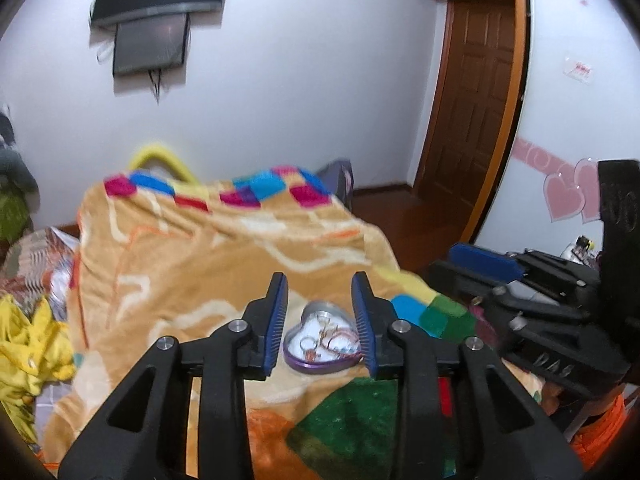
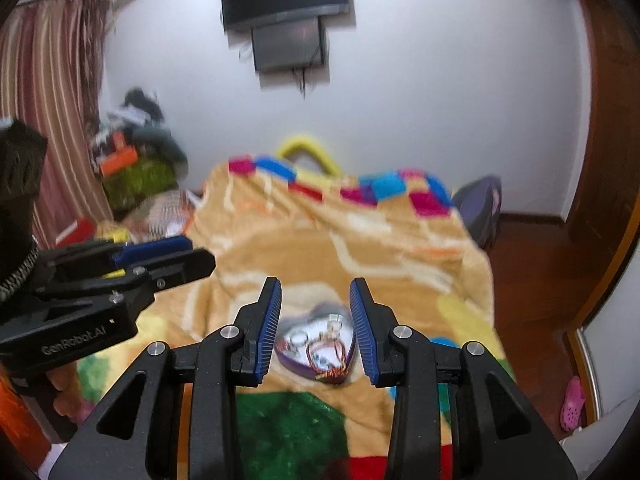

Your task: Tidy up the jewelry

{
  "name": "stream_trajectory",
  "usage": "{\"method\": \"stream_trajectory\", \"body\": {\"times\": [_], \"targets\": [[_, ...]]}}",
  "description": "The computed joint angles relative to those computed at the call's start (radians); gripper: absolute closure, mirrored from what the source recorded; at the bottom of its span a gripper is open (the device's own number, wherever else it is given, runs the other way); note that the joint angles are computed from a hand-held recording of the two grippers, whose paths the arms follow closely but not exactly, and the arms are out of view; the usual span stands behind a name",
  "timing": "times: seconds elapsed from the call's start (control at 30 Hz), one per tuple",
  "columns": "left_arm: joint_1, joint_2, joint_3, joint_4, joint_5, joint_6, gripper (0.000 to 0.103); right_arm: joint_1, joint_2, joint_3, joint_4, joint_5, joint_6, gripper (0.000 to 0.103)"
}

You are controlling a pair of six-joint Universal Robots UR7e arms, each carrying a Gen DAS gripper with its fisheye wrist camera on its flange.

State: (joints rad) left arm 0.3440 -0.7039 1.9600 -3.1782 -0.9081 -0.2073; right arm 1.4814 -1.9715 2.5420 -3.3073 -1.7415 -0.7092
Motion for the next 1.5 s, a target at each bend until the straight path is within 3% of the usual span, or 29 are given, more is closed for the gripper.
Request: {"method": "stream_trajectory", "body": {"times": [0.1, 0.33, 0.53, 0.67, 0.73, 0.87, 1.03, 1.5], "targets": [[-0.058, -0.031, 0.041, -0.071, 0.065, 0.022, 0.069, 0.046, -0.075, 0.020, -0.014, 0.018, 0.011, 0.071], [-0.209, -0.087, 0.145, -0.285, 0.243, 0.084, 0.045, 0.211, -0.224, 0.090, -0.116, 0.002, -0.006, 0.068], [-0.287, -0.097, 0.191, -0.367, 0.350, 0.090, 0.021, 0.390, -0.108, 0.137, -0.424, -0.153, -0.066, 0.041], [-0.319, -0.093, 0.211, -0.414, 0.396, 0.095, 0.009, 0.440, -0.009, 0.147, -0.579, -0.233, -0.096, 0.024], [-0.334, -0.101, 0.227, -0.404, 0.416, 0.072, 0.006, 0.467, 0.029, 0.147, -0.632, -0.275, -0.103, 0.021], [-0.348, -0.113, 0.251, -0.380, 0.434, 0.024, 0.003, 0.480, 0.022, 0.144, -0.610, -0.312, -0.069, 0.009], [-0.380, -0.148, 0.290, -0.299, 0.451, -0.077, 0.003, 0.560, 0.064, 0.146, -0.696, -0.418, -0.110, 0.002], [-0.374, -0.152, 0.295, -0.283, 0.448, -0.107, 0.003, 0.549, 0.000, 0.176, -0.623, -0.416, -0.093, 0.002]]}}
